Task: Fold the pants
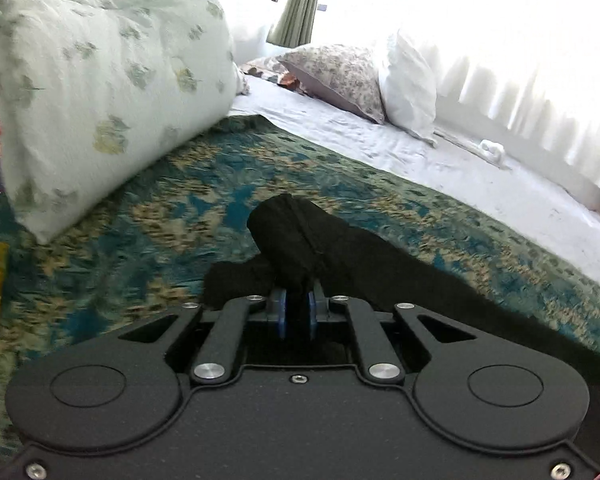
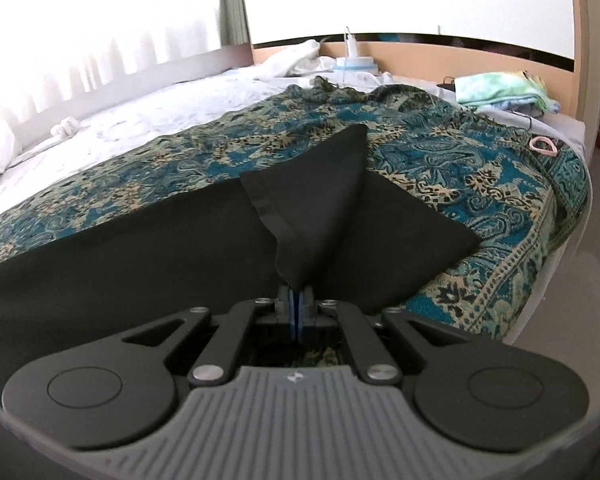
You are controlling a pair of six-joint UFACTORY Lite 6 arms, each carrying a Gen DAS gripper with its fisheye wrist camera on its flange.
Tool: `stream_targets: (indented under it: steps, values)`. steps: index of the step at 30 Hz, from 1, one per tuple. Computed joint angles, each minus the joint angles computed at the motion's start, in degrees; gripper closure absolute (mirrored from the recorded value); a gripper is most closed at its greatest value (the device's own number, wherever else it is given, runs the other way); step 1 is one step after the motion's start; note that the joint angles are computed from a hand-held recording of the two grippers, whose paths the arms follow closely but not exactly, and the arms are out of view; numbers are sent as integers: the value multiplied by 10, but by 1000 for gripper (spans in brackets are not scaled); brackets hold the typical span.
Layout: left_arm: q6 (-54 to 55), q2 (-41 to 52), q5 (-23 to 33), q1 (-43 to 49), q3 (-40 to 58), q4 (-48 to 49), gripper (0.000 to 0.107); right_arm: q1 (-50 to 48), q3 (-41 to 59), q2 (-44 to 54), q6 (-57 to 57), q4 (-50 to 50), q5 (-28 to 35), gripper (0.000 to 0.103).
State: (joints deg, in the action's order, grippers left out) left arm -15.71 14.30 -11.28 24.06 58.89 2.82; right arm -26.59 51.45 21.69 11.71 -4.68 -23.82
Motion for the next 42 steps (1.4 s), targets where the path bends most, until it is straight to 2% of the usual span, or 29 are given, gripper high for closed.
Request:
stream_targets:
  steps: [2, 5, 7, 11, 13, 14, 17, 20, 23, 27, 28, 29, 32, 34, 38, 42]
  values:
    - [64, 3, -14, 5, -18, -43, 97, -1, -13, -8, 14, -24, 0, 99]
    - [63, 24, -16, 18, -25, -37, 97, -4, -30, -13, 21, -46, -6, 98]
    - [96, 40, -27, 16, -26, -65, 96, -5, -43, -15, 6, -43, -21, 97]
    - [262, 63, -52, -13, -20, -220, 94, -23, -19, 7, 32, -80, -27, 92]
    - [296, 69, -58, -19, -19, -251, 93, -41, 13, 30, 75, -117, -20, 80]
    - [305, 71, -60, -20, -19, -259, 92, -48, 27, 41, 88, -128, -17, 74]
    - [311, 75, -64, -19, -20, -260, 91, -67, 67, 74, 51, -87, -12, 74]
    - [326, 76, -61, -21, -17, -275, 91, -97, 101, 101, 83, -120, -11, 74]
    - [363, 80, -65, -27, -14, -312, 91, -119, 121, 116, 65, -92, -10, 77]
    - [389, 82, -62, -28, -9, -336, 90, -167, 130, 122, 152, -164, -23, 78]
    - [395, 82, -61, -28, -7, -342, 89, -178, 127, 120, 176, -185, -34, 72]
    - [397, 83, -59, -26, -5, -343, 89, -187, 120, 115, 186, -185, -43, 62]
    - [412, 86, -59, -26, -1, -354, 89, -224, 93, 102, 255, -223, -101, 52]
    - [433, 88, -61, -28, 2, -367, 89, -235, 81, 93, 255, -213, -110, 51]
    - [451, 98, -58, -27, 17, -388, 89, -235, 73, 79, 204, -163, -89, 52]
    - [461, 109, -59, -25, 30, -401, 88, -253, 84, 83, 220, -185, -70, 52]
